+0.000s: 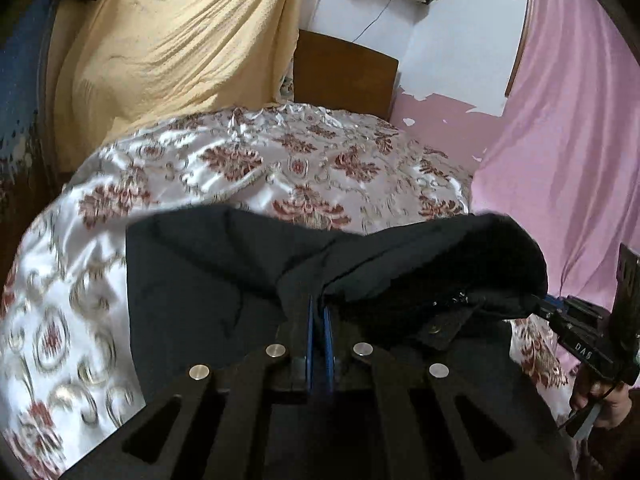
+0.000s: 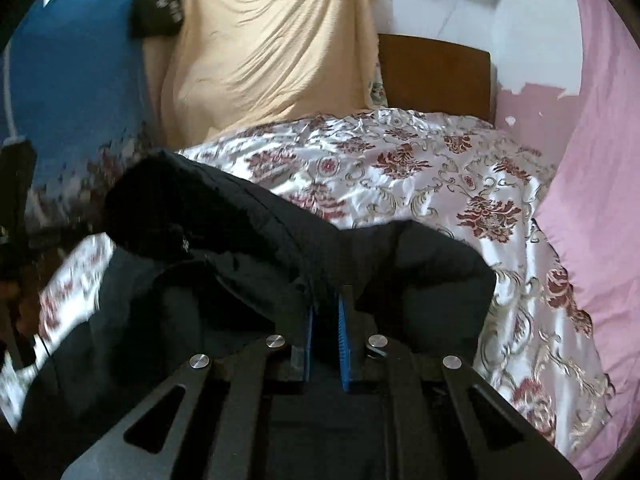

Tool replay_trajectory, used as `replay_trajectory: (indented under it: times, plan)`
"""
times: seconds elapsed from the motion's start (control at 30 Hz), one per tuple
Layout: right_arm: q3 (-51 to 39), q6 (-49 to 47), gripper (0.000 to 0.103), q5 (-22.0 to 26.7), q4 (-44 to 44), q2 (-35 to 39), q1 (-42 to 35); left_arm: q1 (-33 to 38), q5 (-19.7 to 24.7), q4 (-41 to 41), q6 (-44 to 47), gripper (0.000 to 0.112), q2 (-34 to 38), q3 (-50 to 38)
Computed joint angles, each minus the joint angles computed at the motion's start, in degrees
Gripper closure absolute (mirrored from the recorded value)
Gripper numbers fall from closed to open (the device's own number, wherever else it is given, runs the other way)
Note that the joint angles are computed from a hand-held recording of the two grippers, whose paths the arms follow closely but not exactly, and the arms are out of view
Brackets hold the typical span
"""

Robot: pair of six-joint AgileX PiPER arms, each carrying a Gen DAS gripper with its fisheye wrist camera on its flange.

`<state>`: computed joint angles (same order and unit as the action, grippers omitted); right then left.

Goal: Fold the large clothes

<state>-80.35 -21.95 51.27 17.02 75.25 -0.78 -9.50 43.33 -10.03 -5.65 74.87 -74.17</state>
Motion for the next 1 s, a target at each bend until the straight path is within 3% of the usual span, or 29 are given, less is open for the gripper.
replay_trajectory:
  times: [0.13, 0.43, 0.63, 0.73, 0.83, 1.0]
  plan:
    - [6.57, 1.19, 0.095, -2.19, -2.54, -2.69, 0.71, 1.93, -3.62, -5.10, 2.25, 0.107, -0.21, 7.11]
    - [14.33, 11.08, 0.095, -12.62, -10.53, 3.45, 4.82, 1.74, -12.21, -6.58, 4.20, 0.107, 8.19, 11.20]
    - [17.74, 13.51, 0.095, -16.51, -11.40, 3.67, 5.95, 1.22, -13.62, -6.89, 4.80, 0.107, 9.61, 11.76]
    - [17.66, 11.49, 0.094, -15.46, -8.76, 3.13, 5.26, 1.22, -11.93, -5.57, 5.56, 0.107, 9.06, 10.57]
    - [14.56, 7.26, 0.092, -9.41, -2.62, 1.70, 1.57, -1.23, -9.62, 2.16, 2.05, 0.107, 8.25, 8.73]
    - [8.13, 4.67, 0.089, -3.80, 0.90, -2.26, -1.86, -1.31, -8.23, 3.06, 1.51, 0.106, 8.92, 7.48]
